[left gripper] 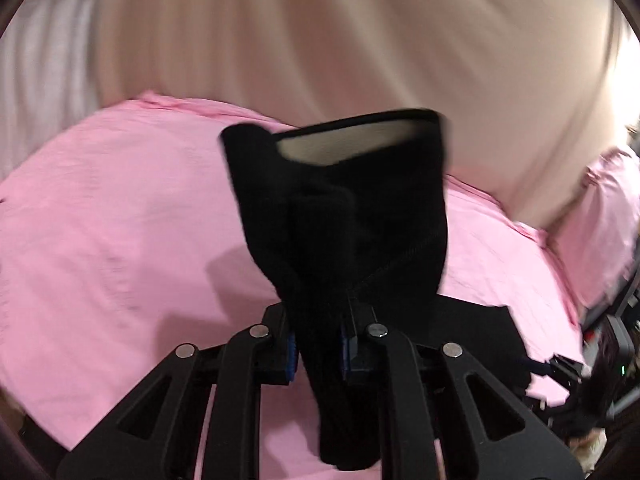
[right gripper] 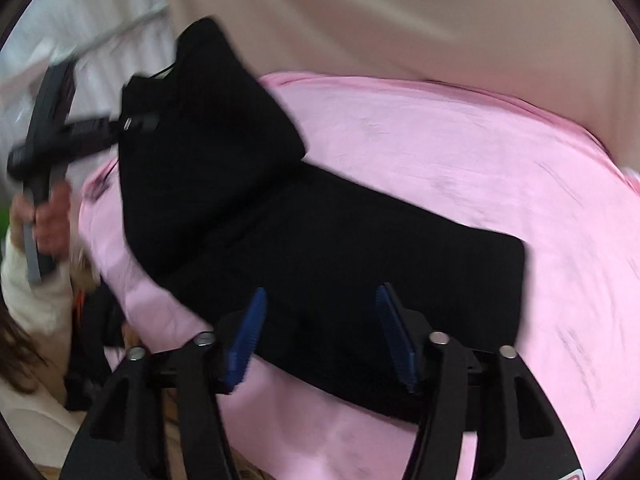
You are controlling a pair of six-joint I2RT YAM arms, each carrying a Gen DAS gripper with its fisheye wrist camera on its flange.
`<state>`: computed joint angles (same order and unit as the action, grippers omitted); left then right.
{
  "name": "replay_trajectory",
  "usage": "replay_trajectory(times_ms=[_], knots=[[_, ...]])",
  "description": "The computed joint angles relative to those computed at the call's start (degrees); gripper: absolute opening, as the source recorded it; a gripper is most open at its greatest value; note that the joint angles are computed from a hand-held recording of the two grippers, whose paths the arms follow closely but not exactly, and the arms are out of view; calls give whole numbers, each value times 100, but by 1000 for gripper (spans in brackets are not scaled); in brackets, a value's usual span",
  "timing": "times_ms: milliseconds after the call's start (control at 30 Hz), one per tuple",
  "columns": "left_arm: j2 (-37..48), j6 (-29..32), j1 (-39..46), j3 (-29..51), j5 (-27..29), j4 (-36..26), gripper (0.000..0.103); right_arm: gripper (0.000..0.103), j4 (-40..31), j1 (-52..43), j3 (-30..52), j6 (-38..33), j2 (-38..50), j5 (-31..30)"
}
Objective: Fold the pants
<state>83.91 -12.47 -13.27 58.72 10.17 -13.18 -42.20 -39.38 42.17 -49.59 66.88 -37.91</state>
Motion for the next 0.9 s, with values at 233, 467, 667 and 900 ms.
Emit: replay_trajectory(times_ms=[233, 467, 667, 900], knots=[[184, -158, 919, -471, -175, 246, 14, 67, 2122, 2583, -610, 1333, 659, 1815], [547, -205, 1628, -592, 532, 351, 14, 10, 831, 1687, 552, 1361, 678, 976], [549, -103, 1778, -696, 807, 457, 15, 15, 439, 2115, 515, 1073, 306, 1441], [617, -124, 1724, -570, 766, 416, 16, 36, -136, 1372, 672, 680, 760, 629]])
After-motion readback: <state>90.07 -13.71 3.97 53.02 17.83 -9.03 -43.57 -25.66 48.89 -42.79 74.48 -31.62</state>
